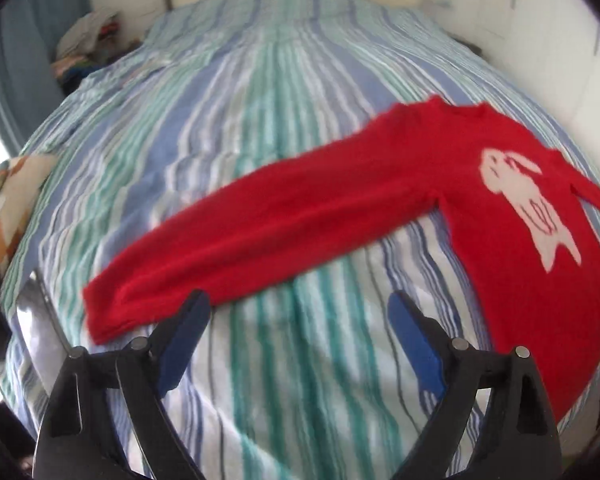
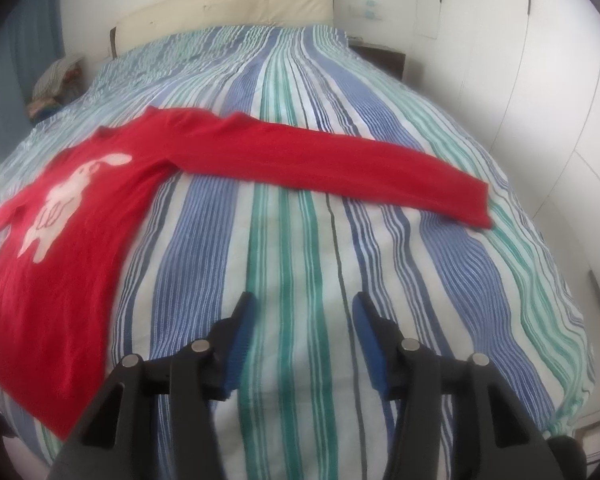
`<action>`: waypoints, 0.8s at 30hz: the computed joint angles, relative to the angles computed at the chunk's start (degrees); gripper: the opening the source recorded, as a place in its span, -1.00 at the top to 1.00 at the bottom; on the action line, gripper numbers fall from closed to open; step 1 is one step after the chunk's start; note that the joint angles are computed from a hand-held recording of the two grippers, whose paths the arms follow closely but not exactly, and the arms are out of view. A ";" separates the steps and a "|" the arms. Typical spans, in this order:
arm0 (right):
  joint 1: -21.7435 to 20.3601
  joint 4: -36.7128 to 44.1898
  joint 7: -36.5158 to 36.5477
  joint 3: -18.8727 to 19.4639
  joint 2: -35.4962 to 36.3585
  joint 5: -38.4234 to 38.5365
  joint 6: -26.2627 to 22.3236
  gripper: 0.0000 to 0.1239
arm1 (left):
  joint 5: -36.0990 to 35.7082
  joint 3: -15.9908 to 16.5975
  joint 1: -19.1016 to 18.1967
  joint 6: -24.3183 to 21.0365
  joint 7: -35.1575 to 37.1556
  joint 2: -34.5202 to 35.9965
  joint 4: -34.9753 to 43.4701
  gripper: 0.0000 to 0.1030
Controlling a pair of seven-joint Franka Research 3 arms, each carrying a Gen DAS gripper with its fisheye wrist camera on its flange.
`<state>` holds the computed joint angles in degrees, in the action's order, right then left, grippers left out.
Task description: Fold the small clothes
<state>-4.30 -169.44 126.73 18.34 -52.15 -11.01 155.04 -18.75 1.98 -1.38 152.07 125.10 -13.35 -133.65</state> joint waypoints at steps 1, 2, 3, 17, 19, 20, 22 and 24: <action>-0.24 0.28 0.11 0.03 0.59 0.01 -0.20 0.20 | 0.02 -0.39 -1.18 -0.85 2.40 0.91 0.60 -0.78; -0.54 0.51 0.30 0.12 1.13 -0.06 -0.25 0.20 | -0.23 -0.69 -1.98 -2.15 4.31 2.30 1.69 -0.78; -0.78 0.63 0.62 0.30 1.39 -0.18 -0.36 0.20 | 0.18 -1.46 -2.19 -2.13 5.05 4.02 2.54 -0.78; -1.20 2.79 5.42 1.52 3.58 -3.99 -5.34 0.20 | -15.09 -5.19 -1.06 9.71 21.33 8.39 -0.99 -0.99; -1.06 3.08 6.16 1.54 4.04 -4.57 -6.01 0.20 | -15.91 -4.56 -1.25 8.69 21.87 9.31 0.23 -0.99; -1.00 3.24 6.39 1.57 4.14 -5.01 -6.33 0.20 | -16.17 -4.55 -1.09 8.18 22.01 9.51 0.55 -0.99; -0.90 3.68 6.95 1.68 4.30 -5.84 -7.14 0.20 | -16.10 -4.78 -0.77 7.95 21.94 9.70 0.82 -0.99; -0.69 4.16 7.62 1.69 4.71 -6.44 -8.03 0.20 | -16.35 -5.01 -0.74 8.35 22.15 8.99 -0.08 -0.99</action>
<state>-4.99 -165.28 134.36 20.03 -47.44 -17.45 147.01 -35.10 -3.03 -2.11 160.42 147.25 -4.35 -133.73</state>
